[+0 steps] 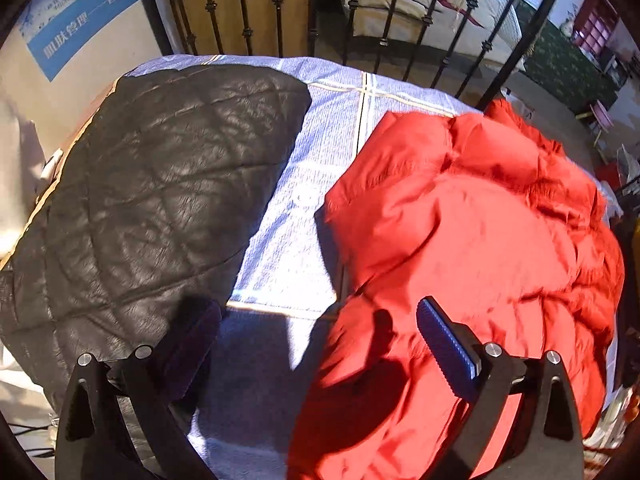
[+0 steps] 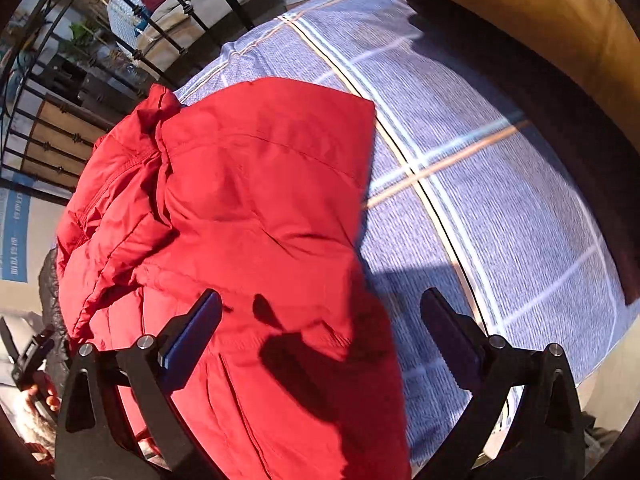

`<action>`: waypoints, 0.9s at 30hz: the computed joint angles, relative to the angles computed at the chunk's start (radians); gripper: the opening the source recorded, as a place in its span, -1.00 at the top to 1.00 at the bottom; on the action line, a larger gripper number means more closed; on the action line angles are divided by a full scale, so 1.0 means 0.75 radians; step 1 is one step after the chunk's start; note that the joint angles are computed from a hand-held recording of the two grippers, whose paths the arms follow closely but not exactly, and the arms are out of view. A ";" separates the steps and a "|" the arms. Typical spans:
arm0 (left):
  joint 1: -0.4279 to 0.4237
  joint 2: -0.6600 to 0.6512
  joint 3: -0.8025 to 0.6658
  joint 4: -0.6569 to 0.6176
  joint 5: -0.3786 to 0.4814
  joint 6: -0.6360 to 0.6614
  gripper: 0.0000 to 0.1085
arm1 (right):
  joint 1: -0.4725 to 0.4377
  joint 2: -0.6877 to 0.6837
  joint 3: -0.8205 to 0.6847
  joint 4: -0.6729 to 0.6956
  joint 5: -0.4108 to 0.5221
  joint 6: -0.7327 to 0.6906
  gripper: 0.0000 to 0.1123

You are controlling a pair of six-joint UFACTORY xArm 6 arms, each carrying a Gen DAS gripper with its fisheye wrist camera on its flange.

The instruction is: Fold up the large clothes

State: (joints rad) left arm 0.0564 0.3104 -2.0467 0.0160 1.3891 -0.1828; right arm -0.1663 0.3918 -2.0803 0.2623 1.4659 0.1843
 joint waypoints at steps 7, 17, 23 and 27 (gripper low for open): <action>-0.022 -0.226 0.384 -0.021 -0.024 0.129 -0.77 | -0.061 -0.207 0.340 0.113 0.038 -0.139 -0.75; 0.068 -0.313 0.576 -0.199 -0.002 0.225 -0.78 | -0.102 -0.390 0.633 0.162 0.108 -0.199 -0.75; 0.119 -0.425 0.722 -0.328 0.007 0.246 -0.78 | -0.112 -0.472 0.760 0.236 0.131 -0.204 -0.75; 0.133 -0.506 0.830 -0.360 0.070 0.237 -0.78 | -0.120 -0.513 0.826 0.284 0.153 -0.194 -0.60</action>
State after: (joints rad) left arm 0.1563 -0.0693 -1.4243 -0.2541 1.4414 -0.0048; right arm -0.2561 0.0072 -1.4610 0.4755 1.5804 0.0385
